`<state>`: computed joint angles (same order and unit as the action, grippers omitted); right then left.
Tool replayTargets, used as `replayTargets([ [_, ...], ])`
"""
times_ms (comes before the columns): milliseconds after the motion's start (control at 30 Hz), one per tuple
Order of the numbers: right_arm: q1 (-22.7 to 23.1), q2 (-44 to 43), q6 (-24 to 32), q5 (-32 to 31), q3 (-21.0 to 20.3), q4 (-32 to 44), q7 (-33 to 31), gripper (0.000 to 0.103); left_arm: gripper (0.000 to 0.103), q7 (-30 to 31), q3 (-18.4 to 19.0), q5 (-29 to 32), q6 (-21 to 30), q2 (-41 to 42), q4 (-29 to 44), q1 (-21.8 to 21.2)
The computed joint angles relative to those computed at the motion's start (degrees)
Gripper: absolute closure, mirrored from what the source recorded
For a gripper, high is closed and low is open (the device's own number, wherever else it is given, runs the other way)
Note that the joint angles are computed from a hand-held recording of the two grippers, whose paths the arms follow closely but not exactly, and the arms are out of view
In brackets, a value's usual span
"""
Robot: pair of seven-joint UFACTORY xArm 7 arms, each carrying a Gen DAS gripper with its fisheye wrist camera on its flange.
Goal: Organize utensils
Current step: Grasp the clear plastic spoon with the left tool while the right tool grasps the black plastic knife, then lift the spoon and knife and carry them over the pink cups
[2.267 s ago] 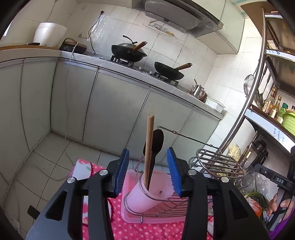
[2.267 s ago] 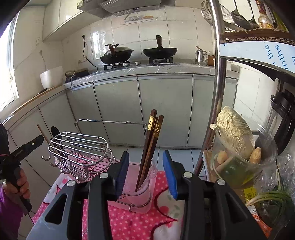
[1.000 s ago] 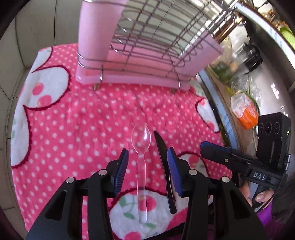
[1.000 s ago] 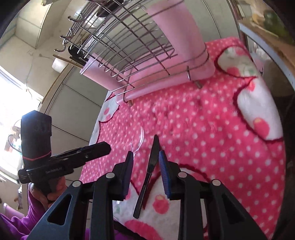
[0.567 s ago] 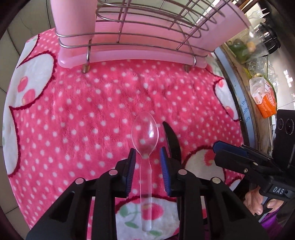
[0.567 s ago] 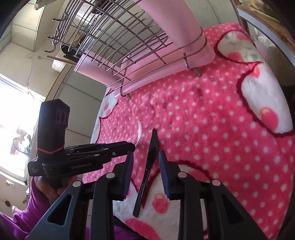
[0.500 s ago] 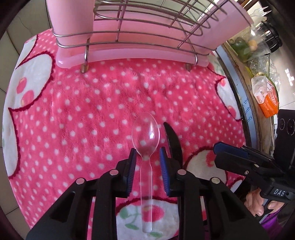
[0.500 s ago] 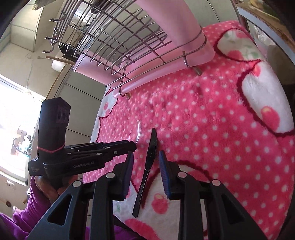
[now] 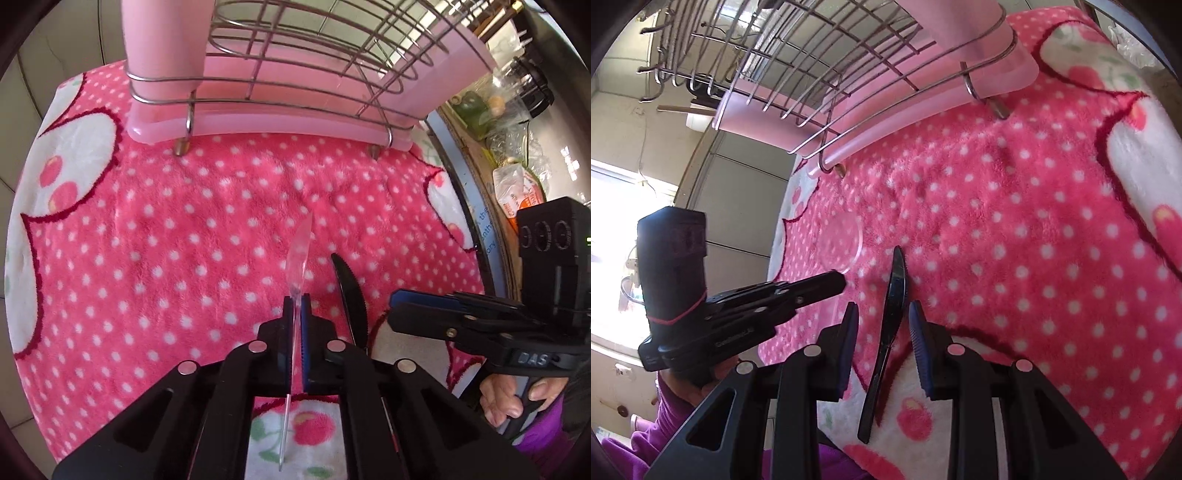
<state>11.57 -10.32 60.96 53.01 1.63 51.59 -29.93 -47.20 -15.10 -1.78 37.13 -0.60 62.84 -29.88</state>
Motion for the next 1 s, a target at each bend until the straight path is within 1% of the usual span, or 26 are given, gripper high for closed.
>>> replayTargets([
  [100,0.43,1.87,-1.05,-1.50,1.03,1.23,1.24,0.074,0.100,-0.19,0.10,-1.30,-2.05,-2.32,-2.63,0.14],
  [200,1.00,3.74,-2.62,-2.05,1.98,2.18,2.55,0.074,0.100,0.96,0.26,-3.47,-3.82,-4.35,-4.89,0.35],
  [400,1.61,7.76,-2.96,-1.71,3.37,5.19,2.91,0.073,0.100,2.13,0.33,-5.62,-5.67,-6.46,-7.13,0.72],
  [500,2.18,9.34,-4.32,-1.72,4.47,6.43,3.56,0.073,0.100,2.57,0.29,-6.32,-6.37,-7.39,-8.16,0.78],
  [600,2.93,10.32,-6.16,-2.01,5.50,7.22,3.73,0.075,0.100,3.15,0.44,-6.96,-6.82,-8.89,-9.54,0.85],
  [633,3.19,10.43,-6.65,-2.31,5.80,7.35,3.77,0.080,0.100,3.26,0.47,-7.08,-6.91,-9.39,-9.94,0.92],
  [700,3.56,10.80,-6.45,-1.56,6.15,7.37,3.35,0.099,0.100,2.63,0.20,-6.45,-7.02,-9.75,-10.04,1.19],
  [867,4.85,9.12,-9.54,1.09,6.85,5.50,1.14,0.101,0.100,1.79,0.15,-5.96,-7.49,-11.89,-11.49,1.65],
  [1000,5.74,5.16,-12.08,4.12,6.35,2.62,-1.74,0.101,0.100,0.23,-0.24,-4.93,-8.19,-14.11,-12.87,2.21],
])
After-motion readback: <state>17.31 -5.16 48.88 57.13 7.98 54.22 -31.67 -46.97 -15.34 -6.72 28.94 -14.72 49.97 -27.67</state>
